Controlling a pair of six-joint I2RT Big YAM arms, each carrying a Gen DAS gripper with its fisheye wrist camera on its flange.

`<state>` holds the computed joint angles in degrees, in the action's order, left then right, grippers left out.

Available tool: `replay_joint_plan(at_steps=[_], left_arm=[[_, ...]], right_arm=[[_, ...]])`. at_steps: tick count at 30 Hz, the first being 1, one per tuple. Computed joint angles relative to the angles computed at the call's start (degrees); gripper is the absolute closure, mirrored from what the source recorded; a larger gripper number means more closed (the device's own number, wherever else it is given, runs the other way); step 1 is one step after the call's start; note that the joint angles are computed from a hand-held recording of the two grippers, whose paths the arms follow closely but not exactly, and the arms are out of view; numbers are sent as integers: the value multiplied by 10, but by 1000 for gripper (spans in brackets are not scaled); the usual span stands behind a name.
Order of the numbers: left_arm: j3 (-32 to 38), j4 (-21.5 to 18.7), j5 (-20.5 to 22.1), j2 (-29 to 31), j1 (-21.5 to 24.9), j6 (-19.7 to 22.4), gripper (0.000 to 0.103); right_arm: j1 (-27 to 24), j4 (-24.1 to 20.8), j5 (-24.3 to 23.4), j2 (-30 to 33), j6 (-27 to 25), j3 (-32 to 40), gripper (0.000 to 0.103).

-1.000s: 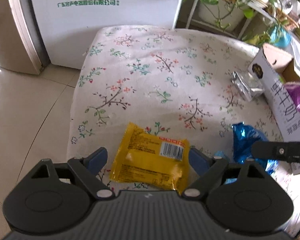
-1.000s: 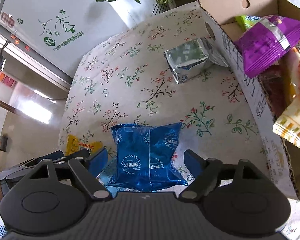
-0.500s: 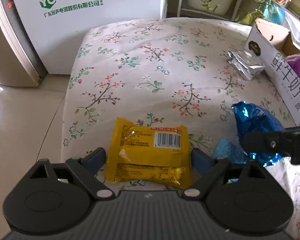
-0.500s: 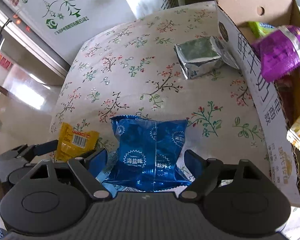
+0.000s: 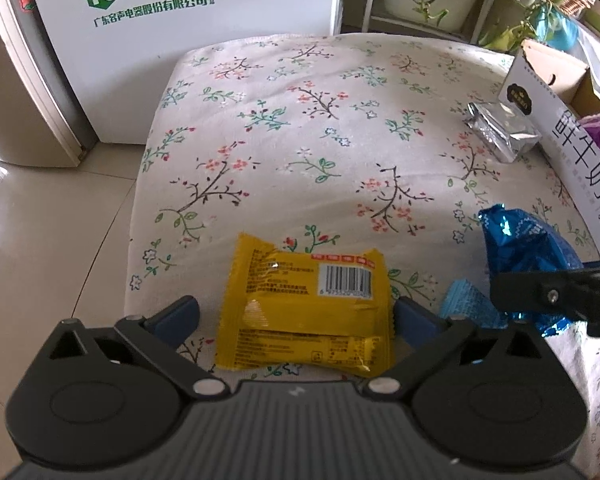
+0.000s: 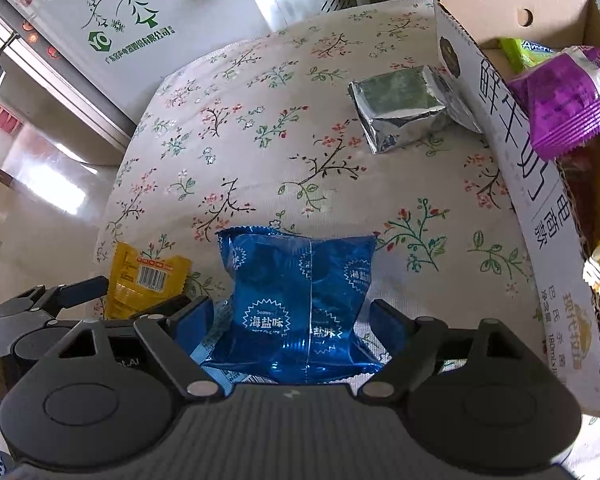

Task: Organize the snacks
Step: 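Lift blue packet with right tool while left tool lifts yellow packet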

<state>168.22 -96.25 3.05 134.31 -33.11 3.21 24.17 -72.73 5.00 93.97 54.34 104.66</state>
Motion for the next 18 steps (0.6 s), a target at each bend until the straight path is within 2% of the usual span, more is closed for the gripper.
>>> replay_joint_plan(at_steps=[1,6,13,16,18], left_arm=[[-32,17,0,-16,0,-1,0],[-103,60,0,-52,0,-2,0],[-132,80,-5,-67,-1,-5,0],[-156,95,-8,-80,-2,-9,5],[-179,112,-8,-94,-3,-10,14]], right_arm=[[0,-1,1,1,0,1,13],[0,-3,3,2,-2,1,11],[3,-9,14,7,-8,8,12],[3,-14,21,8,-12,11,15],[4,-15,25,7,-14,11,24]])
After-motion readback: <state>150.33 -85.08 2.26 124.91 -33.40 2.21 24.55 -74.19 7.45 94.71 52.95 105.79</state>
